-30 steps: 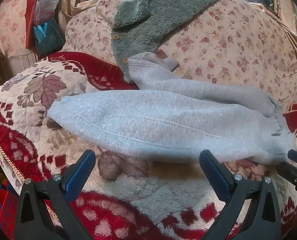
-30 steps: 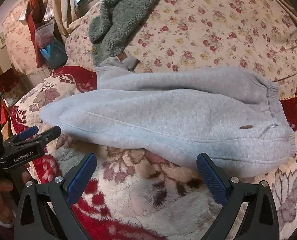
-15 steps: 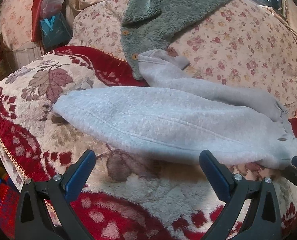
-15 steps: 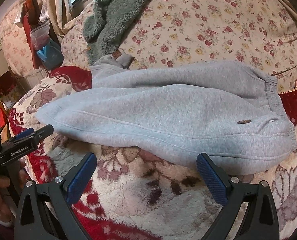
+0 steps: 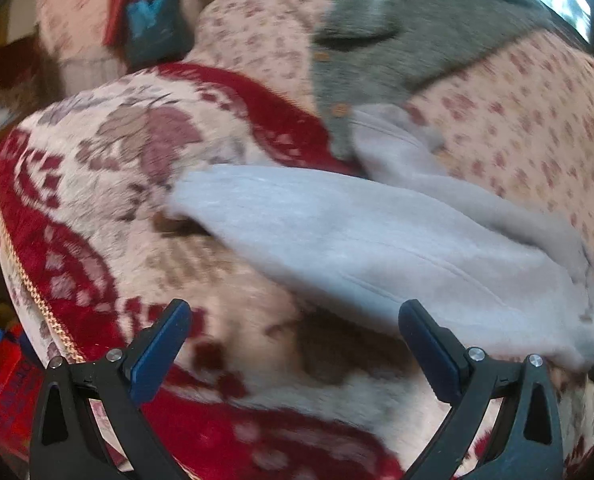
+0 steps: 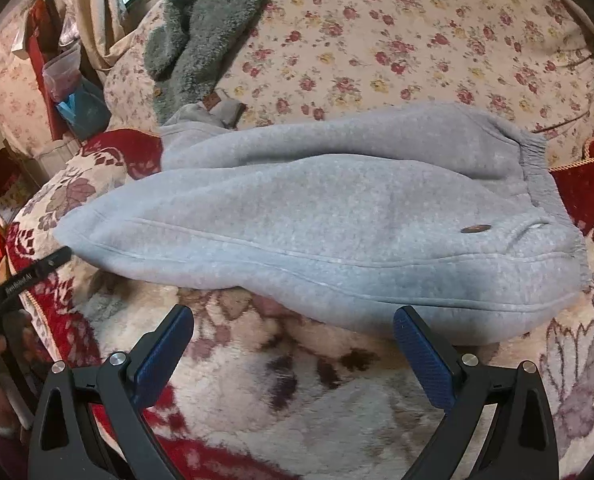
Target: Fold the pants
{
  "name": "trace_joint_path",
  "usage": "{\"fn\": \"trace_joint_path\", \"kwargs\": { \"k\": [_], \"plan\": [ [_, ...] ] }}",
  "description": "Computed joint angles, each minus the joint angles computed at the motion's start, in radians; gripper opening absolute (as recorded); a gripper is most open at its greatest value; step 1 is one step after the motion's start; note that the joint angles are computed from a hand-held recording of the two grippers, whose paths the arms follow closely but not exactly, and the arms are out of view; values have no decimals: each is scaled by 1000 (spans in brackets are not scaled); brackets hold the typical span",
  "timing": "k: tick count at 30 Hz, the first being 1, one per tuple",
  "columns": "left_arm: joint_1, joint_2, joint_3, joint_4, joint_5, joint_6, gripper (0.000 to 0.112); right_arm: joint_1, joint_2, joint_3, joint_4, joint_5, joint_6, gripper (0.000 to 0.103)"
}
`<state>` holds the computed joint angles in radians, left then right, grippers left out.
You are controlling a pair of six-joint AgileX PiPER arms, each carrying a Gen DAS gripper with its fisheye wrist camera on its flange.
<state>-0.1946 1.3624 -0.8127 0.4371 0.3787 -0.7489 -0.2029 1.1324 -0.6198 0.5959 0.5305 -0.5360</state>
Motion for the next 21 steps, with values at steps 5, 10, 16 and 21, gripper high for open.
{"fn": "trace_joint_path", "kwargs": {
  "k": [5, 10, 16, 21],
  "plan": [
    [133, 45, -35, -131, -33, 126, 103, -132, 22, 2, 65, 53, -107, 102],
    [157, 116, -74, -144, -43, 134, 103, -295, 30, 9, 127, 142, -229, 102],
    [161, 184, -113, -189, -61, 150, 103, -509, 130, -8, 233, 231, -368, 102],
    [146, 238, -160, -186, -59, 134, 103, -649, 274, -52, 374, 326, -423, 102]
  ]
}}
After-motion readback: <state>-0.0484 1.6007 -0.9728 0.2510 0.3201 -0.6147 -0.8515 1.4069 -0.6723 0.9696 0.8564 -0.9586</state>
